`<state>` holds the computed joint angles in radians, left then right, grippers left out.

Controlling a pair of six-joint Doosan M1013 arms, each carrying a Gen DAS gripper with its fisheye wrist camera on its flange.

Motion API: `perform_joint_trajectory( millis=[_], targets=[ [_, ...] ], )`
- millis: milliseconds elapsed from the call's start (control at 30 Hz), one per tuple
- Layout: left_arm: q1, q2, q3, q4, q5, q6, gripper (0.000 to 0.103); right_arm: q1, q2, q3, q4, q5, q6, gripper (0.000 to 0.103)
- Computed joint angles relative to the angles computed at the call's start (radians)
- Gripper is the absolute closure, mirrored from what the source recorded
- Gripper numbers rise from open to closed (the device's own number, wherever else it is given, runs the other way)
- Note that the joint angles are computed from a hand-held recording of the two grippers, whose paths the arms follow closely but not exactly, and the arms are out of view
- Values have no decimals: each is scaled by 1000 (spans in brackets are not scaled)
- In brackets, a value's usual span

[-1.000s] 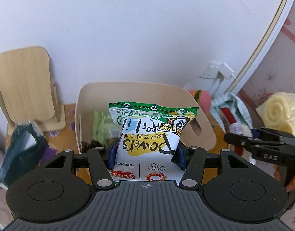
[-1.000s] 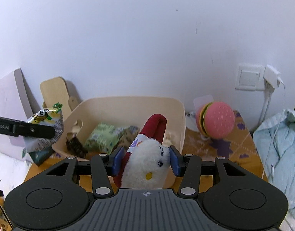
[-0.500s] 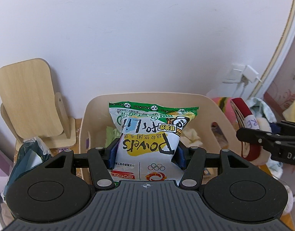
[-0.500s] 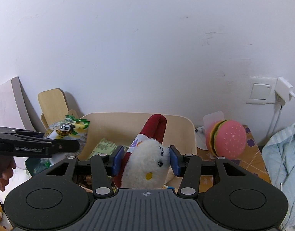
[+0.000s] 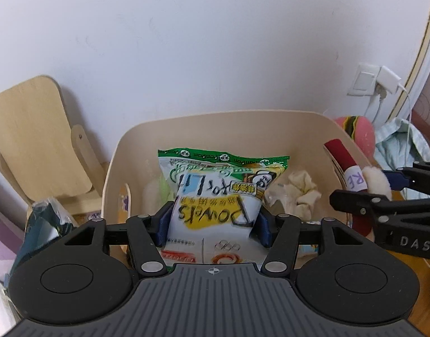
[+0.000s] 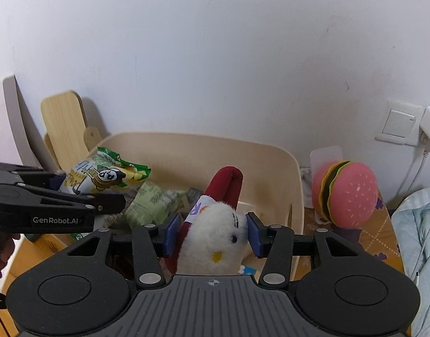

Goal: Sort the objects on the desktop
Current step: 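Carry the snack bag and white plush over the basket and release them, then grasp the blue-and-white tissue pack with left tool while right tool grasps the black box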

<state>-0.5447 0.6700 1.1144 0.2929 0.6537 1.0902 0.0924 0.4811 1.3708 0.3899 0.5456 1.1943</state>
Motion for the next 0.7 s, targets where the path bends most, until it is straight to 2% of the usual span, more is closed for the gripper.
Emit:
perform_joint_trajectory(
  millis=[33,100,400,567,700],
  targets=[
    [-2,0,3,17,-2,-25,41,0,5,-5,-6,11,3,53],
    [-2,-1,5,27,0,-54,31,2,13,-13,-21,31,10,42],
    [-10,-19,27,77,-1,-78,27,10,-5,22,-69,-17,18,15],
    [-16,-46,67,112,-21,-77,27,6,-21,41,-66,-30,5,8],
    [-20,-70,101,150,-39,-125,27,3,-39,66,-52,-56,-18,5]
  ],
)
